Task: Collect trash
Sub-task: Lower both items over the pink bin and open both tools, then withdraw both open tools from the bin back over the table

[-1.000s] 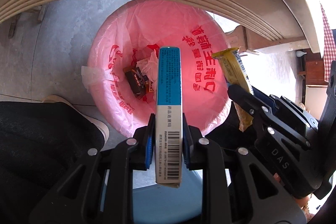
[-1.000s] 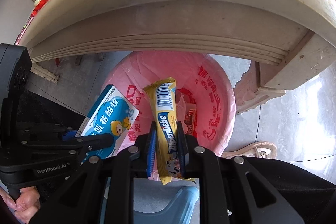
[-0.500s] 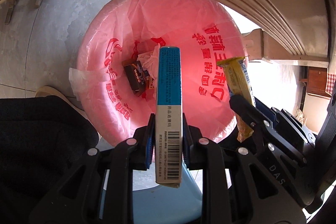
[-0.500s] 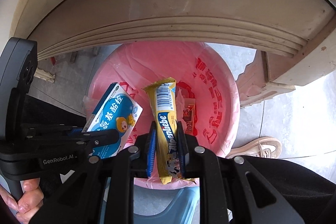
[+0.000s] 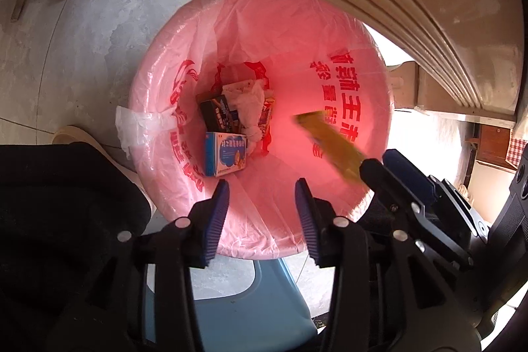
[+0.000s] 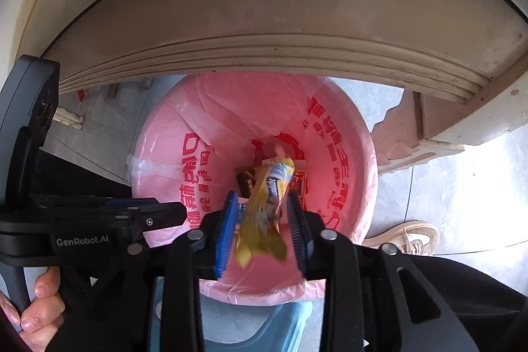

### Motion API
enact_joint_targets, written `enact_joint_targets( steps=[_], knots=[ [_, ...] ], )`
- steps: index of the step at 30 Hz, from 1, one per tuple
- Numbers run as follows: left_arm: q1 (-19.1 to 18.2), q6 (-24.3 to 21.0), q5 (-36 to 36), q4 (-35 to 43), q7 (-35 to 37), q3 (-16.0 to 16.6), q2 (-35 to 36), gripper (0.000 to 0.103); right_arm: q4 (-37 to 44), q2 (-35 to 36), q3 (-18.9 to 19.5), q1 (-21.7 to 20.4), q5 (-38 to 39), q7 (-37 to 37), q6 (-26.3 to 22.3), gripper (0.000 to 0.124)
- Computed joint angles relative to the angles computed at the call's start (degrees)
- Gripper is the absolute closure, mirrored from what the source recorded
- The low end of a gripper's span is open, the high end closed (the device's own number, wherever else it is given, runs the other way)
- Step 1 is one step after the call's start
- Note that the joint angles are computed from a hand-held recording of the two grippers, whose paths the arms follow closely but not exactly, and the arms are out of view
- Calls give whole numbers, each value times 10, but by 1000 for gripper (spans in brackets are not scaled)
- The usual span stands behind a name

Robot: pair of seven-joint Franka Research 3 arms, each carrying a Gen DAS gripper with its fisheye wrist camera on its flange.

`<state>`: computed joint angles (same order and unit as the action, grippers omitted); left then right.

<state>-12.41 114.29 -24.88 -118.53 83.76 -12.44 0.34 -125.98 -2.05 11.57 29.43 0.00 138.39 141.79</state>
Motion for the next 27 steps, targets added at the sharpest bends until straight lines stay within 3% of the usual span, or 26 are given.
enact_joint_targets(
  steps=[3, 21, 23, 27],
  knots=[
    [-1, 2, 6, 0, 0, -1, -2, 54, -2, -1, 0, 0, 1, 0, 1, 84],
    [-8, 19, 33, -15, 4, 0, -24, 48, 5, -5, 3, 0, -30, 16, -14, 84],
    [-11, 25, 47, -20, 2, -2, -31, 44, 5, -7, 4, 1, -34, 18, -15, 84],
    [-17, 38, 82, -31, -10, -3, -47, 43, 4, -14, 7, 3, -46, 27, -21, 76]
  ],
)
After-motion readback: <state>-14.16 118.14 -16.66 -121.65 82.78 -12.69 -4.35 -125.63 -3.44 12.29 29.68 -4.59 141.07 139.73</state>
